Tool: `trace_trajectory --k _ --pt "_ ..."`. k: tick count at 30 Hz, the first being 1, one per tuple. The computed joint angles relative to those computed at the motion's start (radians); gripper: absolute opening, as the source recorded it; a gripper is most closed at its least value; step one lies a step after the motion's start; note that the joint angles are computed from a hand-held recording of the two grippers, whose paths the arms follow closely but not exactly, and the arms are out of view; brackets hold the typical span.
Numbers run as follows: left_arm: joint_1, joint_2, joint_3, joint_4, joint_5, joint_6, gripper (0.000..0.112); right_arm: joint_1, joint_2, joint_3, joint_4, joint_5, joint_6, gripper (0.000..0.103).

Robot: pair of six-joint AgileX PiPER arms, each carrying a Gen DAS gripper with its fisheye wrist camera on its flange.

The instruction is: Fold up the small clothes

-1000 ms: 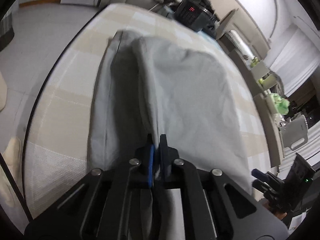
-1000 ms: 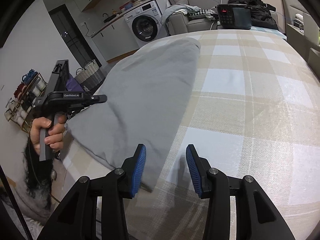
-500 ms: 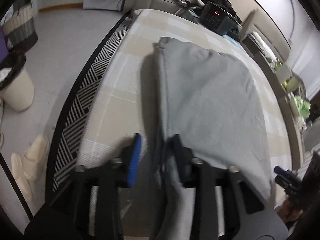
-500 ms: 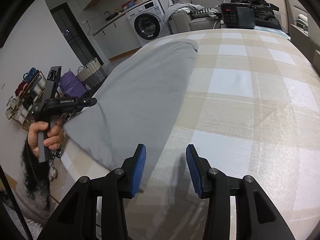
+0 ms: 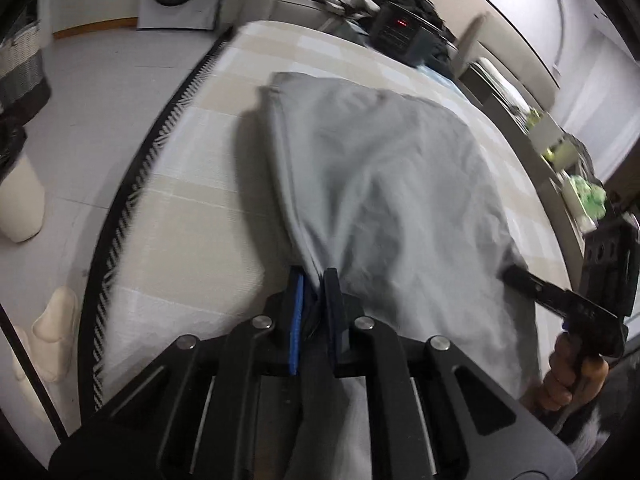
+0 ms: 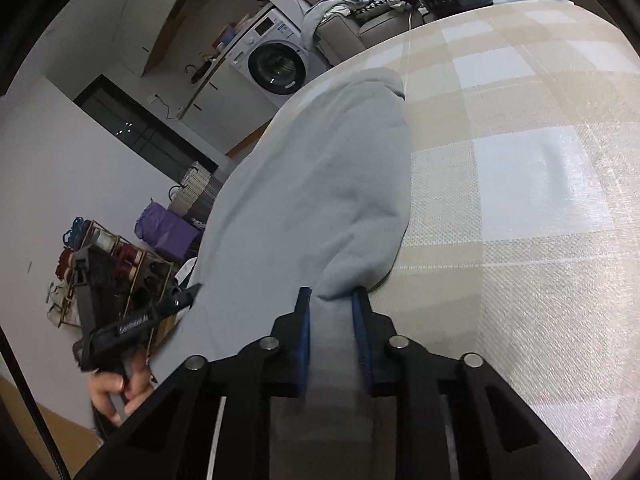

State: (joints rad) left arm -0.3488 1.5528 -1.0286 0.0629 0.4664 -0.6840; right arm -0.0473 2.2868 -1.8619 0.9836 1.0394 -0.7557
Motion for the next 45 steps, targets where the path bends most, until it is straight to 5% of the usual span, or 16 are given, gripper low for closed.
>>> trace_trajectory --k 11,14,19,22,24,29,33,39,45 --pt "-0.181 0.206 -0.302 -0.051 0.107 0.036 0.007 -0.174 -0.03 -0.018 -0.052 -0.009 0.04 0.008" --pt "-0.196 0.228 -0.35 -0.009 0.155 -0.042 0.007 -0.218 -0.047 -0.019 -0.109 0.012 0.079 0.01" --pt "-0.288 0.12 -0.288 0.215 0.212 -0.308 0.007 -0.239 -0.176 0.147 -0.073 -0.031 -0.125 0.011" --pt "-0.365 0.099 -0.302 0.311 0.22 -0.409 0.025 -0.22 -0.238 0.233 -0.044 -0.028 -0.294 0.019" --pt "-0.407 0.125 -0.332 0.351 0.221 -0.421 0.048 -0.187 -0.273 0.295 -0.037 -0.041 -0.394 0.024" --pt "-0.435 0.261 -0.435 0.325 0.295 -0.315 0.048 -0.141 -0.278 0.382 -0.118 -0.105 -0.462 0.026" --pt "-0.455 0.176 -0.297 0.364 0.215 -0.346 0.049 -0.225 -0.338 0.499 -0.055 -0.151 -0.656 0.027" --pt "-0.494 0.087 -0.206 0.426 0.263 -0.476 0.052 -0.325 -0.343 0.495 -0.087 -0.159 -0.565 0.03" --pt "-0.494 0.169 -0.346 0.434 0.318 -0.463 0.052 -0.233 -0.348 0.468 -0.065 -0.196 -0.508 0.035"
